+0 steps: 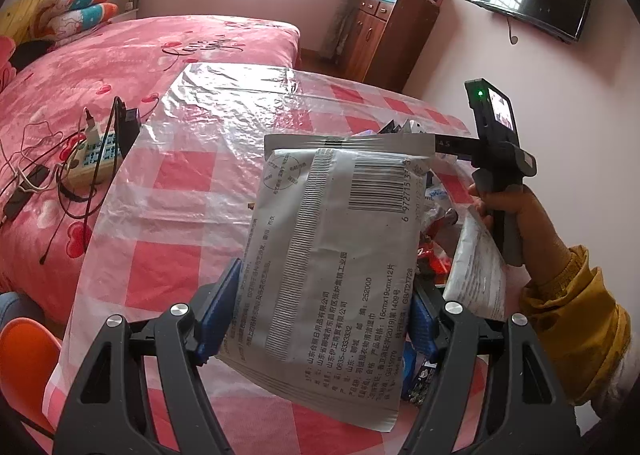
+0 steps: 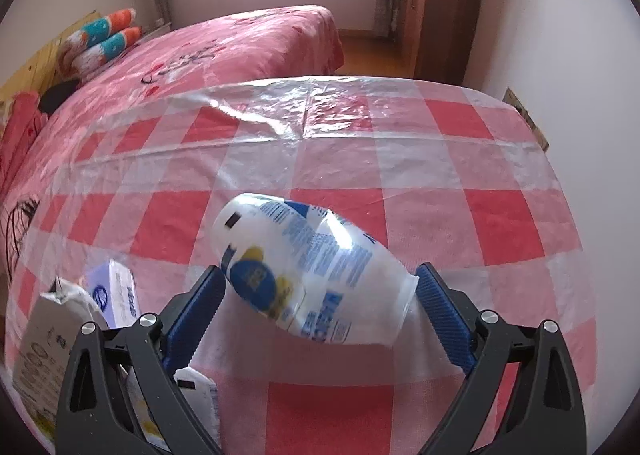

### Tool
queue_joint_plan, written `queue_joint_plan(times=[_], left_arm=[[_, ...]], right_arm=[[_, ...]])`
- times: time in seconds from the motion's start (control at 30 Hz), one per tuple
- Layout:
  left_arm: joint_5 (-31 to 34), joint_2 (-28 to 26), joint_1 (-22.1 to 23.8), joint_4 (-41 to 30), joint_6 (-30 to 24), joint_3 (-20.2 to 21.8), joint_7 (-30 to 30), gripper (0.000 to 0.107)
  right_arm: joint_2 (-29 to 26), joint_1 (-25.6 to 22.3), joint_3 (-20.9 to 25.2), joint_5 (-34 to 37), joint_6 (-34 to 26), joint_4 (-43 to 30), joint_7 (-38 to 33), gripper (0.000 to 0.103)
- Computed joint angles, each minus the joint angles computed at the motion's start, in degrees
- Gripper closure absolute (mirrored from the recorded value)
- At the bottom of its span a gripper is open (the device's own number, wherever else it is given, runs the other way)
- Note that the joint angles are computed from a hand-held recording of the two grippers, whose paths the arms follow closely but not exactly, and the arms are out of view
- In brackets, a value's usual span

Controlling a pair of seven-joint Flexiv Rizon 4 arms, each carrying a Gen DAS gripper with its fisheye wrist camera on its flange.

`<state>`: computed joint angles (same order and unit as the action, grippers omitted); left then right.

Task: Collect trash
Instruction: 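Grasp the white yogurt bottle with the right tool while the left tool holds the grey bag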

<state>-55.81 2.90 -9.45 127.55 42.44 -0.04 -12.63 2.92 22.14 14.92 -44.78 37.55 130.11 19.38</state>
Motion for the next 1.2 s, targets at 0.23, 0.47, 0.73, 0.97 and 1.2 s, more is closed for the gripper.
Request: queue_joint_plan(times=[0.23,0.47,0.73,0.97,1.2], left_arm=[[0.3,-0.8,0.0,-0.3,0.5,-0.2,-1.0,0.033],[0.4,-1.2,-0.1,-0.1,1.4,-0.5,-1.3,0.033],[-0.5,-1.0,-0.3,0.4,1.9,-0.6,-0.7,0.033],[-0.8,-0.7,-0.2,0.8,1.4,-0.2,-0.9,0.033],[-1.6,-0.3,0.1,1.2,0.6,0.1,-0.6,0.033]], right_arm=[[-0.9,0.0,-0.4,-2.4,-1.1,-0.9,-6.8,0.008],[-1.8,-1.0,-1.5,-2.7,4.9,-0.5,-11.2,0.02],[-1.9,-0.4,-0.9,-3.5,5.5,-0.8,-12.0,0.05],[-1.5,0.2,-0.5,-4.7,4.3,-0.4,-9.7,0.064],[0.5,1.6,1.2,-4.2,0.6,0.9,-4.5,0.064]])
